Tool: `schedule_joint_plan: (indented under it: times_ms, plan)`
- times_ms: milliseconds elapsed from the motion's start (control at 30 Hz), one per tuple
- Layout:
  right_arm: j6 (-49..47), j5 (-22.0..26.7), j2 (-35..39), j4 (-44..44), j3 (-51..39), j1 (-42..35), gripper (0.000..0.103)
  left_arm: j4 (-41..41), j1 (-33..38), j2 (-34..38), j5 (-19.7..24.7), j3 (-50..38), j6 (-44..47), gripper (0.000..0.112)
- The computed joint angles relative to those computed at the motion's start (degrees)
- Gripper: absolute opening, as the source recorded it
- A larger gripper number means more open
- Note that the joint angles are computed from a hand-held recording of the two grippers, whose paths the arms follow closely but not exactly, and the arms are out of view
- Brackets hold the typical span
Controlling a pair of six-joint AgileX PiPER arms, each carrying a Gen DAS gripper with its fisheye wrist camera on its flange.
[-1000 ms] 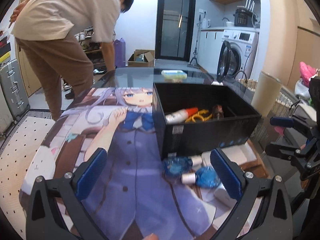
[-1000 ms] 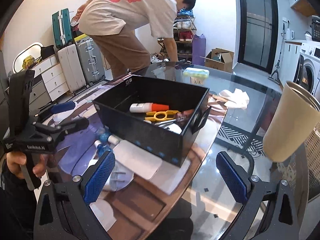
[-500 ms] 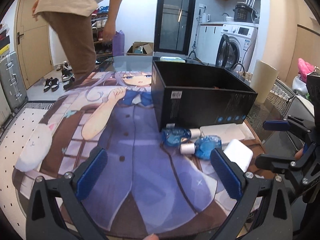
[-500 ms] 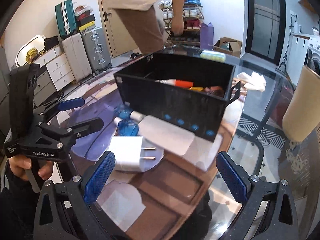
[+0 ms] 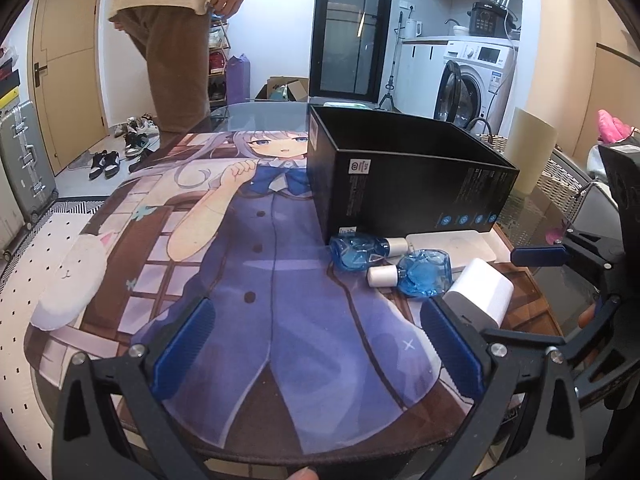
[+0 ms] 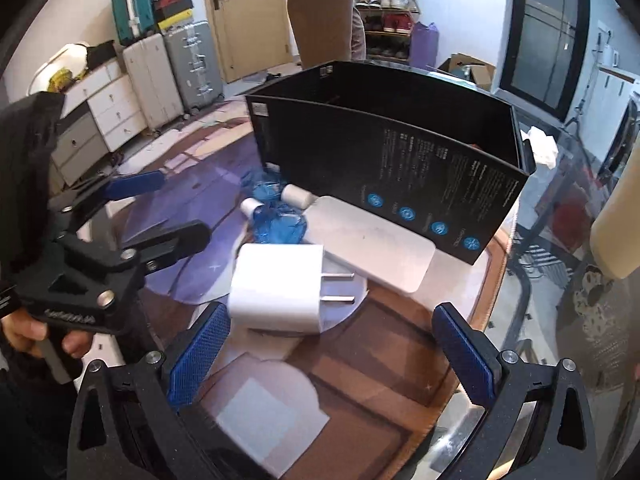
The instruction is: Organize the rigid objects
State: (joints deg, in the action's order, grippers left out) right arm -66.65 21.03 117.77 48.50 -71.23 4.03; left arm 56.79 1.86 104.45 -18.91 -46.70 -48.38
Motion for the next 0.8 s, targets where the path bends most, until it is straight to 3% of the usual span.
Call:
schedule_joint_plan:
  times_ms: [200,500,800]
  plan:
    - [8.1,-1.2,1.9,-4.8,-2.5,0.3,0.102,0.5,-0.3,0.2,0.3,-0.7,-0.6,0.103]
    - [10.6,-2.0,1.5,-7.6,-2.3,-1.9,0.102,3.4,-1.9,0.7,1.5,-2.1,-3.9,0.103]
    - [4.5,-1.4,1.1,-4.6,-0.9,-5.1,0.102,11.2,-4.6,1.2,3.8,-4.9,-12.4,0.103]
